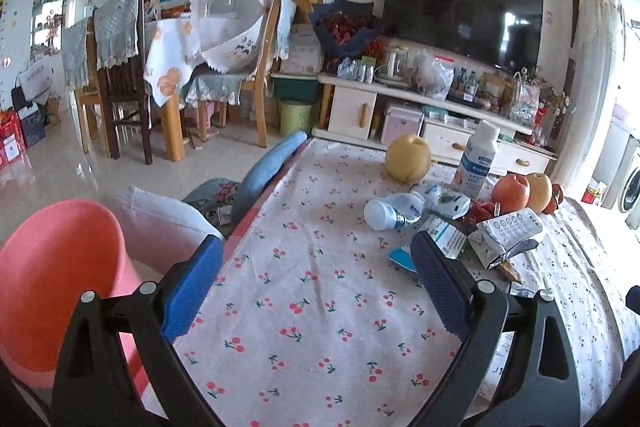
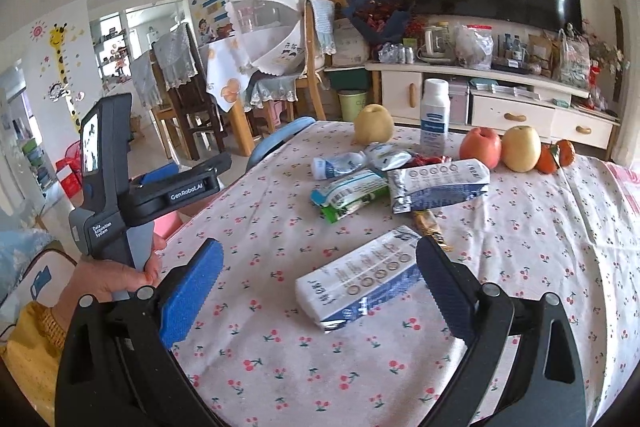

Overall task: Collect trash
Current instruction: 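Return both tools to the table toward the remaining trash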

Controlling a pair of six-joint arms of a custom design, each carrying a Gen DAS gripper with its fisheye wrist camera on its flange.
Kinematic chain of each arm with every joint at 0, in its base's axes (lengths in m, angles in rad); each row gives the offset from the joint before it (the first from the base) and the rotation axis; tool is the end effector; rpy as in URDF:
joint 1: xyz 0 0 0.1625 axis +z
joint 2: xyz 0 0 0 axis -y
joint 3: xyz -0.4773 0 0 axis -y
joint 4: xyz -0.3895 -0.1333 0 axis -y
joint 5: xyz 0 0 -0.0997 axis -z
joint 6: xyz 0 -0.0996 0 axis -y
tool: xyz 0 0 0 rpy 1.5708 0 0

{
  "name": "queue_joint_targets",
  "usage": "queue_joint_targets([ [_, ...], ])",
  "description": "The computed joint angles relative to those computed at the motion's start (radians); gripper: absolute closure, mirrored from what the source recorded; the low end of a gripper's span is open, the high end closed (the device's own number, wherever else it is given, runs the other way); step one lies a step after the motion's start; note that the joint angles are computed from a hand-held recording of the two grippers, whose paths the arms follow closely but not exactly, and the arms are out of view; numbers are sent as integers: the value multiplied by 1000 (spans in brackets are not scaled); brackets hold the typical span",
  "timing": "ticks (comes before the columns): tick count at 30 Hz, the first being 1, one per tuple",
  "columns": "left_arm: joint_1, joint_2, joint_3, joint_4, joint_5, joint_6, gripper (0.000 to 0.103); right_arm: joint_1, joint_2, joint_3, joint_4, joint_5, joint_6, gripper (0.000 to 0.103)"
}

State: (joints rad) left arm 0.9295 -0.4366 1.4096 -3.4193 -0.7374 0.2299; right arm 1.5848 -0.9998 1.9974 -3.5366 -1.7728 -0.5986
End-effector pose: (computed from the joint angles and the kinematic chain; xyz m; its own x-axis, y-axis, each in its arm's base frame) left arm -0.2930 -0.7385 0.0760 -0.7684 0.0651 -0.6367 0.5734 0.5120 -0.6396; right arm 0.1218 -0.6045 0.2637 -0.8067 -0.1941 0.5582 -0.5598 0.5536 -0.6165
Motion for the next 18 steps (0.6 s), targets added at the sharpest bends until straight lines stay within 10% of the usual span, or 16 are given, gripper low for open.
queue_joint_targets([
  [10, 16, 32, -90, 215, -87, -142, 8, -93, -43, -51, 36, 1, 47, 7],
  [18, 36, 168, -403, 510, -170, -241, 8, -172, -50, -132, 140, 5, 150, 7],
])
